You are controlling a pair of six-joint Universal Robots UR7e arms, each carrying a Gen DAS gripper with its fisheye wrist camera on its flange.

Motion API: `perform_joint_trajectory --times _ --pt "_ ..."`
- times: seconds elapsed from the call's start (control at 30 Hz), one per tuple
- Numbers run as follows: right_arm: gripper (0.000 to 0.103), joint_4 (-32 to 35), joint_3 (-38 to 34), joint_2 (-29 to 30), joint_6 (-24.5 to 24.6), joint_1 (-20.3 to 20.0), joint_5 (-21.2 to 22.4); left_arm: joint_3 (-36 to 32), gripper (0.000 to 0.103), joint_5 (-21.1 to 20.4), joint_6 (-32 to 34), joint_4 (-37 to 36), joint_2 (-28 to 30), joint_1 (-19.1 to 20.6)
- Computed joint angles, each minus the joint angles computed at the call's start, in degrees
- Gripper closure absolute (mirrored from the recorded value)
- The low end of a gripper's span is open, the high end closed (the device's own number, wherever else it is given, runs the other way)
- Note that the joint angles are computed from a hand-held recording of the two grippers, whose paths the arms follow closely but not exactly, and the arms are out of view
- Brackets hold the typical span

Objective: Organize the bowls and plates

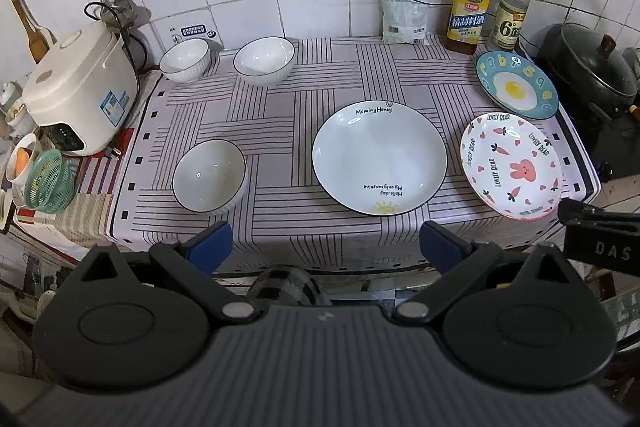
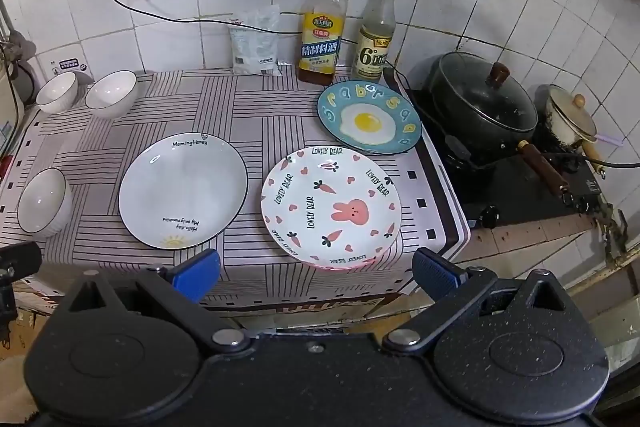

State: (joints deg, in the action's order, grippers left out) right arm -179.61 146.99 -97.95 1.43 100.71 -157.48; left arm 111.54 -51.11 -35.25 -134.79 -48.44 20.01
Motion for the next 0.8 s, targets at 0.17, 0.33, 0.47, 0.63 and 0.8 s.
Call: perform_joint_trajectory --times 0.17,0.33,0.47,0.63,0.8 --pt "0.0 -1.95 0.45 -0.11 -2.01 -0.36 0.3 0.01 0.003 0.11 -0.1 -0.12 0.05 -0.02" --pt "0.0 -3.42 0.42 0.8 -3.22 -0.34 0.14 0.25 0.003 0.6 -0.51 -0.71 0.11 -0.11" --pt "0.0 -4.49 0.47 1.25 -4.05 -0.38 0.15 0.43 0.003 0.27 -0.59 -1.18 0.15 -0.09" --pt "0.0 -7.11 0.99 2.27 -5.21 0.21 -0.55 0.48 0.003 0.22 -0.88 -1.38 0.28 -0.21" --pt "0.0 -8.59 1.09 2.68 -6.21 0.29 -0.73 0.83 0.003 0.52 -1.56 -2.2 0.44 -0.29"
